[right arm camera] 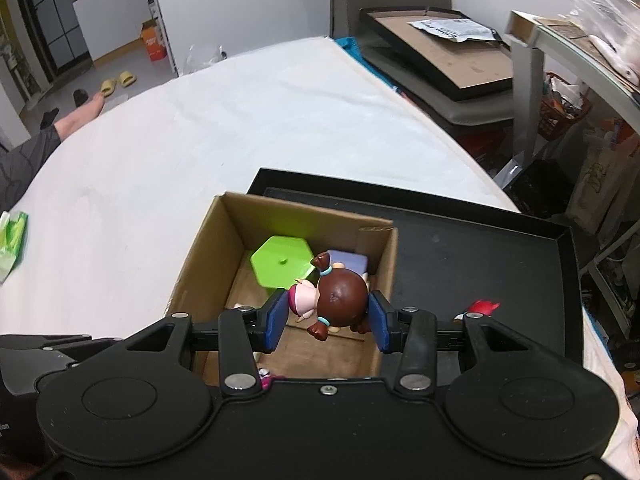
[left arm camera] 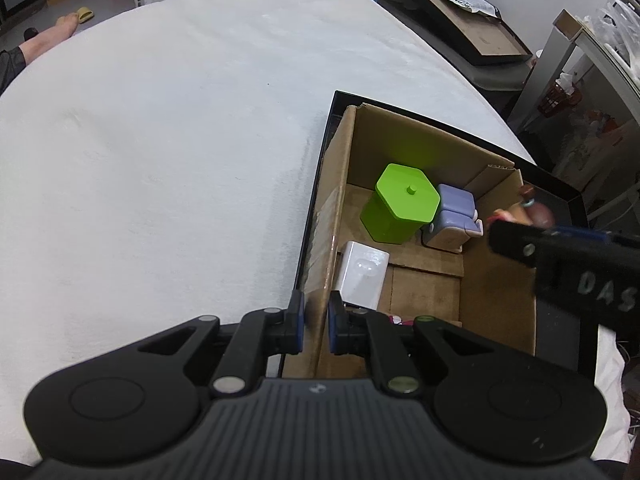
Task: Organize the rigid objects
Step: 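Carry the brown-haired doll with the right gripper into the box and release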
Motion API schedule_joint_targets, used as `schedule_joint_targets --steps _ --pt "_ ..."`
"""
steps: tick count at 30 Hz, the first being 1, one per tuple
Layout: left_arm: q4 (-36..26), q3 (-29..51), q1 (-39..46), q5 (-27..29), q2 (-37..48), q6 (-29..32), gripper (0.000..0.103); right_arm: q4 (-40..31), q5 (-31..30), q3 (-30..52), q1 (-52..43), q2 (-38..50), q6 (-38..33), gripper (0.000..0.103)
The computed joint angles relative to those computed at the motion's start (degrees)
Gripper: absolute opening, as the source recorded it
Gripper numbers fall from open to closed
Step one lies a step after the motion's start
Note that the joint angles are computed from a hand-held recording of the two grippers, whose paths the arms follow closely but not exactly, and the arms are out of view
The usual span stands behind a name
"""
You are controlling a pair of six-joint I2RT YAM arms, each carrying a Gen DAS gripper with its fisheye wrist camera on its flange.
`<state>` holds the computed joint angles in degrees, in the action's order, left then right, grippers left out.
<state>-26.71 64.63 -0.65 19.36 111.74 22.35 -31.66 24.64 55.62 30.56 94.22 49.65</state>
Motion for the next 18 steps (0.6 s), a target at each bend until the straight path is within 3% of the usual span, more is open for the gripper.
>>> schedule_joint_targets --steps 12,18 --pt "-1.5 1.5 1.2 2.2 1.2 1.4 0.011 -1.6 -2.4 4.6 1.5 7.5 1.2 0.043" --pt "-2.1 2.0 1.0 1.8 1.5 1.7 0.012 0.8 -1.5 3.9 1.7 7.0 1.4 0.045"
